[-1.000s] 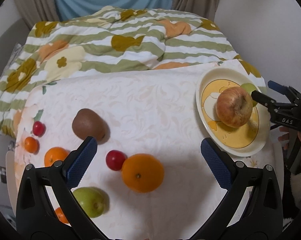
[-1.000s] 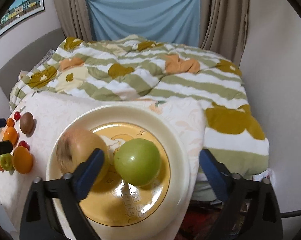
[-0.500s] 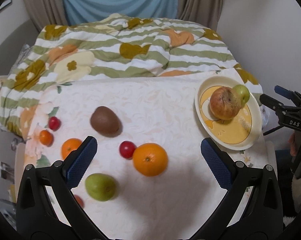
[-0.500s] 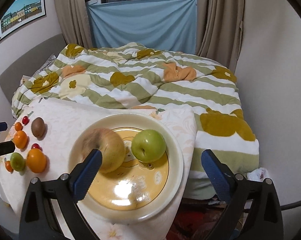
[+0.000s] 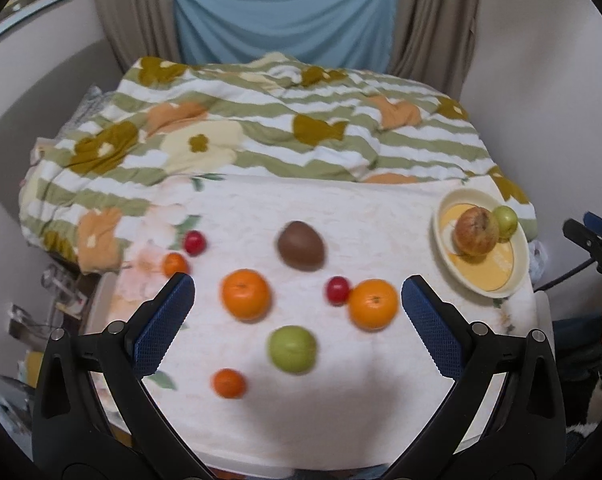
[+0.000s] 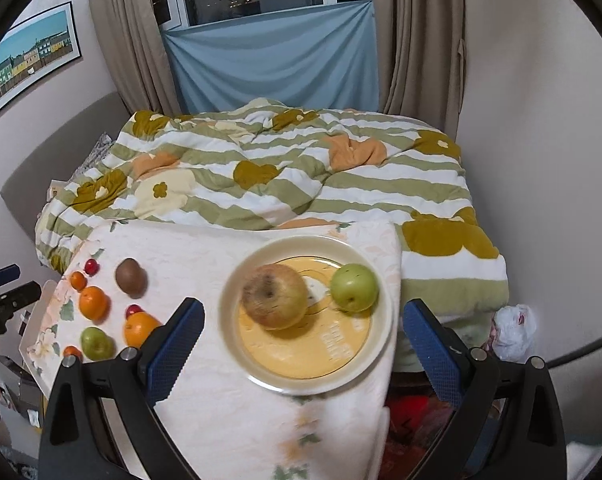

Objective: Organize fruits
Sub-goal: 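Move both tools back toward the remaining oranges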

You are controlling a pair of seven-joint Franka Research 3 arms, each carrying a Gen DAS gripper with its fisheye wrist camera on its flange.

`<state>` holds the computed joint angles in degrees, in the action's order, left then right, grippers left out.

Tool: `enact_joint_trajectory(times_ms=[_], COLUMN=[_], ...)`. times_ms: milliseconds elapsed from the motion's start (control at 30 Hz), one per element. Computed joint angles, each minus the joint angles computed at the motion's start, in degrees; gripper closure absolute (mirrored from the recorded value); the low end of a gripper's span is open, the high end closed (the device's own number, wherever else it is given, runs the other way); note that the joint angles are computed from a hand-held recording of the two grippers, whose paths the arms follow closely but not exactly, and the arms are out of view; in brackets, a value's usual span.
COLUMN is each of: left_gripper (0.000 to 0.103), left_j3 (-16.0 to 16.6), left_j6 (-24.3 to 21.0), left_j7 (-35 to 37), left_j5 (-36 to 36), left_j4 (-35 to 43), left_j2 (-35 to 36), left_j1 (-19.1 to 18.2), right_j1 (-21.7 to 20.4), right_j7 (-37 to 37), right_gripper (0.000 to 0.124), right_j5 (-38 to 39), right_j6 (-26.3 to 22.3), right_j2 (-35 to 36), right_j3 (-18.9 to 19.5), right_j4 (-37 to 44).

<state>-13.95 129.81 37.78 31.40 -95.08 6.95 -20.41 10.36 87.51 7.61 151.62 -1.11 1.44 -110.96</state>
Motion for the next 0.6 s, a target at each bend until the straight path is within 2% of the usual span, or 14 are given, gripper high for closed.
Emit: enact_joint_trajectory(times_ms=[133,233,333,467,600], left_gripper=[0.000,0.000,0.000,0.000,0.000], left_j3=[0.78,1.47,2.30,3.73,5.46], left_j6=[3.73,6.52,9.22,12.93,16.21], left_j7=[2.87,6.95,11.95,20.21,31.46], left_j5=[-2.14,-5.05,-8.49,-14.01,-21.74], left_j4=[-7.00,-11.70,-15.64,-19.78,-21.81], left_j2=[-5.54,-9.01,-11.59,-13.58,-13.12], left_j1=[2.56,4.80,6.79,8.83,9.93], right_j1=[1.04,1.76,2.89,4.93,7.39], right_j7=[8.53,17.35,23.28,31.82,39.83], right_gripper=[0.025,0.025,0.025,0.025,0.025], right_j5=[-7.05,-14.68,-18.50,-22.77,-28.04], right_j6=[0.40,-0.34,-1.00,-2.30,-4.61], right_j2=[-2.00,-2.63,-2.85,-1.93,0.04], right_j3=[1.72,3.57,4.63,6.11,6.73], right_j4=[-1.57,-1.87,-2.04,-1.50,-0.11])
